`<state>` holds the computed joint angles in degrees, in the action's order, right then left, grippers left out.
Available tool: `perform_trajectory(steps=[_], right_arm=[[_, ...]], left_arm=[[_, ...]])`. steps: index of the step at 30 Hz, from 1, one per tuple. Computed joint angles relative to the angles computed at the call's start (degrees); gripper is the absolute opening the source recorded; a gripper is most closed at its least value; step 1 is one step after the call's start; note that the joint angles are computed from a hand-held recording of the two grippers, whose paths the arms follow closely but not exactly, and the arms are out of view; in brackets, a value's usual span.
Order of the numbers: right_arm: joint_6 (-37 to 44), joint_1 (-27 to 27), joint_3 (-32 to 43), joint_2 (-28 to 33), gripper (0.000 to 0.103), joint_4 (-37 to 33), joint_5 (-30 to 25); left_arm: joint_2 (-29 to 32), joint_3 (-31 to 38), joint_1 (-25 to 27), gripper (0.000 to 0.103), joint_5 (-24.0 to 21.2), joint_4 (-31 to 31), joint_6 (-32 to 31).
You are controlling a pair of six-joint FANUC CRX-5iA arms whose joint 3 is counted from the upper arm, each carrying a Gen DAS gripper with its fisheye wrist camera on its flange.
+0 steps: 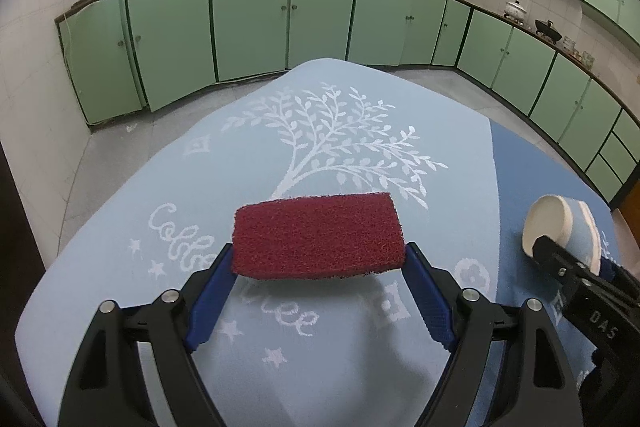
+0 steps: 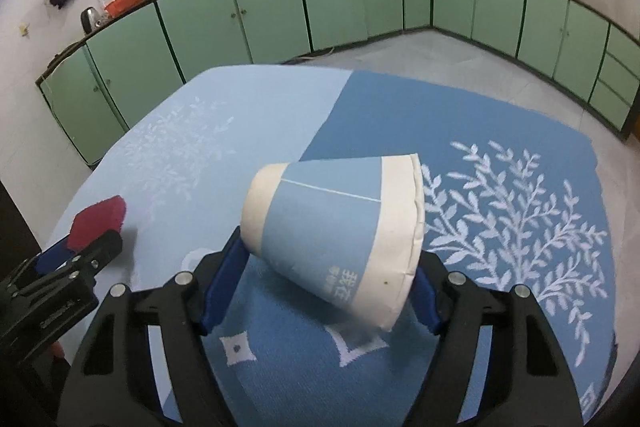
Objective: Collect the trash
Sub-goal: 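Grasp the white paper cup with the right gripper while the left gripper holds the pad, then carry the paper cup and red pad over the black bin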
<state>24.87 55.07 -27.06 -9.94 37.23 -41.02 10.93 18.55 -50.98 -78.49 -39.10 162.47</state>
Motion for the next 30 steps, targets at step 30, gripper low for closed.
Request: perform_trajectory(steps=[30], right_arm=[[-10.27, 20.06, -15.28, -38.97, 0.070, 16.04, -32.43]], left_arm=[[12.69, 25.38, -15.66, 0.081, -0.79, -5.23, -12.39]])
